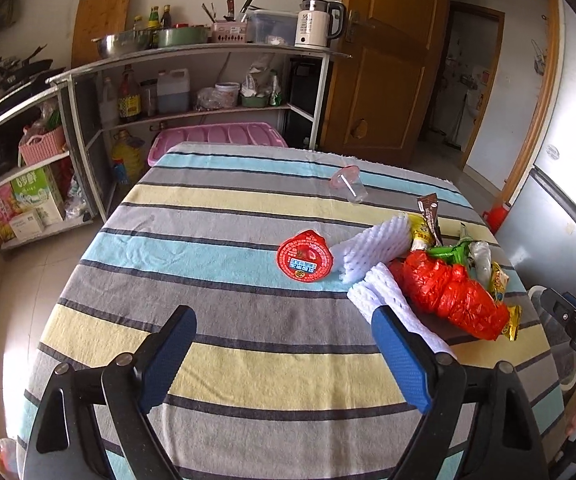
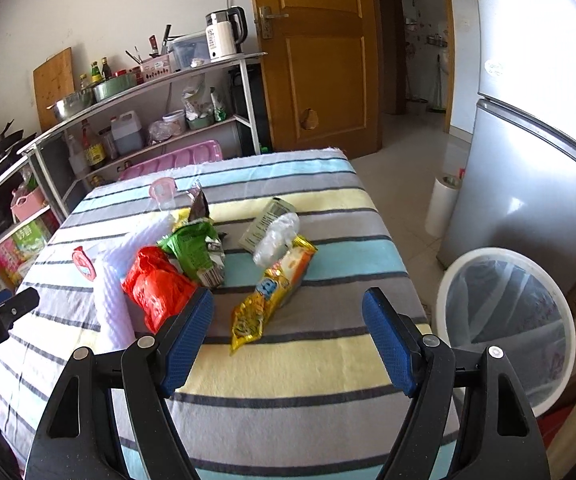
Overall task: Collect trash
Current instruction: 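Close the right tool on the red plastic bag while the left grasps the red lid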
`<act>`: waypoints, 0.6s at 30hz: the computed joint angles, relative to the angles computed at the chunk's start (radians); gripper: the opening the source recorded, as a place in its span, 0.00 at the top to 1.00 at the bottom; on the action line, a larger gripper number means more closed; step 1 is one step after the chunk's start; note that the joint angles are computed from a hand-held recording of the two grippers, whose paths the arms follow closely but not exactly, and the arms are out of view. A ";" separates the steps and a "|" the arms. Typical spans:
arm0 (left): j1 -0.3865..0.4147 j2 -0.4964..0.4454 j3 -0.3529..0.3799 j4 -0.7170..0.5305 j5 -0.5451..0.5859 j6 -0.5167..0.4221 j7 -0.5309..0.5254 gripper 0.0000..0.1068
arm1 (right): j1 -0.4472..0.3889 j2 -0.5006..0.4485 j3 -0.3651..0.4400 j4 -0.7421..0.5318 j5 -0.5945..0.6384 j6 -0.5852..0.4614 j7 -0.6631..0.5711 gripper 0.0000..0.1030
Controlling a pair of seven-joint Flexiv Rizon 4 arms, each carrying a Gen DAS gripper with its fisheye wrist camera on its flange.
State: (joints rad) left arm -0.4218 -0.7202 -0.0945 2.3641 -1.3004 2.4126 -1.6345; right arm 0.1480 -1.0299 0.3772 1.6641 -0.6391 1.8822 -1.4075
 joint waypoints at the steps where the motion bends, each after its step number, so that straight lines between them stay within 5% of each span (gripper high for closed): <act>1: 0.012 0.002 0.005 -0.001 0.014 -0.011 0.002 0.16 | -0.007 -0.010 0.017 -0.013 -0.014 -0.014 -0.002 0.25; 6: 0.066 0.007 0.040 0.011 0.145 -0.024 -0.082 0.16 | -0.145 -0.124 0.282 -0.083 -0.116 -0.199 -0.101 0.25; 11: 0.114 0.009 0.067 -0.005 0.236 -0.102 -0.085 0.15 | -0.187 -0.192 0.431 -0.112 -0.124 -0.357 -0.256 0.30; 18: 0.096 -0.008 0.123 -0.046 0.228 -0.180 -0.057 0.15 | -0.152 -0.213 0.462 -0.158 -0.055 -0.458 -0.358 0.42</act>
State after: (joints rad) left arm -0.3261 -0.7284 0.0289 2.3180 -1.0723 2.2326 -1.6915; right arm -0.0040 -1.2428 0.8387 1.5062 -0.6940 1.4243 -1.7659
